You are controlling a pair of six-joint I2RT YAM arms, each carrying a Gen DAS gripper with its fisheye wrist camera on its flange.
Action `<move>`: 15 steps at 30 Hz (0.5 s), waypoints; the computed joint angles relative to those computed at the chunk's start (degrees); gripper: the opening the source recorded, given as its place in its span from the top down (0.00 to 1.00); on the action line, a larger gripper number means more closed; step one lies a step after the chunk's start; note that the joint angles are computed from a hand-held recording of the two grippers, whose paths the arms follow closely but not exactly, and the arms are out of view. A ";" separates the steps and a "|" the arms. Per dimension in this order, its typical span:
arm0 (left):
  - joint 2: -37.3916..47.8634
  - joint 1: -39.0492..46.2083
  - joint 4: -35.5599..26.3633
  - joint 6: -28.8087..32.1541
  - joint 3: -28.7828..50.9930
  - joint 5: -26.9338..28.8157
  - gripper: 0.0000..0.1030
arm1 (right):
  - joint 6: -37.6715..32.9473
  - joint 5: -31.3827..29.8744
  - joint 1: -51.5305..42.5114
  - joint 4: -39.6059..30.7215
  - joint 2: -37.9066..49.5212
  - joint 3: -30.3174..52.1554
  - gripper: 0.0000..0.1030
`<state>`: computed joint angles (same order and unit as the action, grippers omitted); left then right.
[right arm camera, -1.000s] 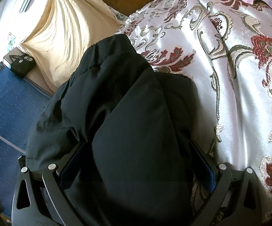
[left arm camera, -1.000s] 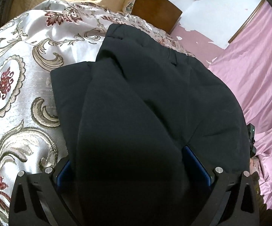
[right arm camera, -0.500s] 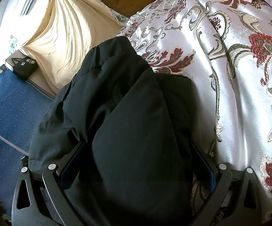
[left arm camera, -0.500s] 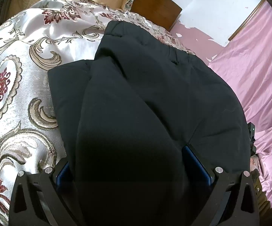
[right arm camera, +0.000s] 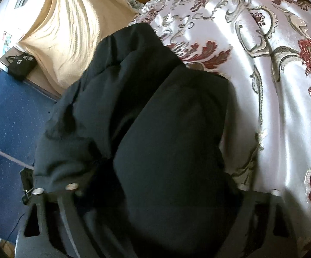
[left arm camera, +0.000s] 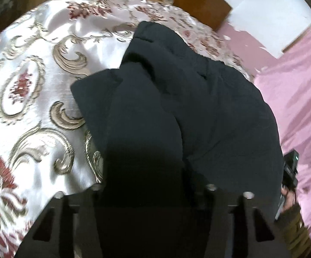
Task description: Fold large clothes
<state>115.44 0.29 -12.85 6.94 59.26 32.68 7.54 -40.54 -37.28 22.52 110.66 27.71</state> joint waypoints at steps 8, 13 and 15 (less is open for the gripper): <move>-19.53 -10.73 -2.87 -3.32 -7.98 -18.68 0.82 | 0.99 3.24 2.76 -8.68 -19.97 -6.08 0.75; -32.76 -10.41 -12.14 -1.76 -8.45 -16.97 0.83 | 0.31 2.14 4.29 -23.96 -38.41 -6.15 0.77; -37.00 -10.28 -14.82 -0.58 -9.21 -17.62 0.83 | -1.87 2.29 4.35 -29.99 -44.35 -6.25 0.78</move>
